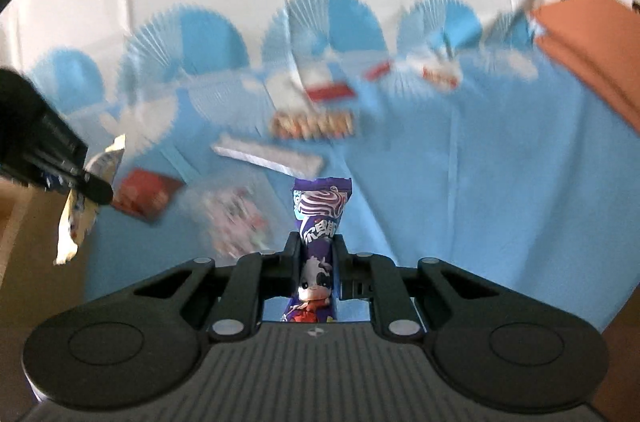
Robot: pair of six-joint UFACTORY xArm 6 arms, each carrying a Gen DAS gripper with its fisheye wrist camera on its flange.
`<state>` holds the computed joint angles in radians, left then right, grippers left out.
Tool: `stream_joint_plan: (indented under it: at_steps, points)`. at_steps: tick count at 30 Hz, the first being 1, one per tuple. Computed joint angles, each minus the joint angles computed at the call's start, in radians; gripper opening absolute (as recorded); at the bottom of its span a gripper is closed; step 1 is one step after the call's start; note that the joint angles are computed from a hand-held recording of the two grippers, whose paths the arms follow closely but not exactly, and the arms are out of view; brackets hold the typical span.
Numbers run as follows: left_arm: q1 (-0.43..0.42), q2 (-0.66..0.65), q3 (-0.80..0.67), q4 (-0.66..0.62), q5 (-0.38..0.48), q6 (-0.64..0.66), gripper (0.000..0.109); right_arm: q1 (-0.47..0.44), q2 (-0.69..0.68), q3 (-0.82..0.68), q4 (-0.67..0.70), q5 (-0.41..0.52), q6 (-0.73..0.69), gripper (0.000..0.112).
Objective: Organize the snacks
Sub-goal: 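Grasp the purple chocolate bar with the right tool while the left tool grasps the yellow wafer bar, then carry both bars over the cardboard box with both tools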
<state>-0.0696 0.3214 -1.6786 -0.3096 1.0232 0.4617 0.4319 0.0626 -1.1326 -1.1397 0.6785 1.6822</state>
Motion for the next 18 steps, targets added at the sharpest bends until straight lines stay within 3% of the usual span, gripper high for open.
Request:
stream_joint_plan:
  at_steps: [8,13,18]
  points:
    - [0.204,-0.374,0.295,-0.143,0.014,0.181,0.014,0.146,-0.092,-0.042,0.051,-0.048,-0.134,0.016]
    - [0.376,-0.506,0.417,-0.148,0.005,0.263,0.014,0.261,-0.05,-0.115,0.149,-0.088,-0.244,0.016]
    - [0.533,-0.576,0.493,-0.153,0.01,0.311,0.014,0.368,0.023,-0.21,0.212,-0.056,-0.363,0.016]
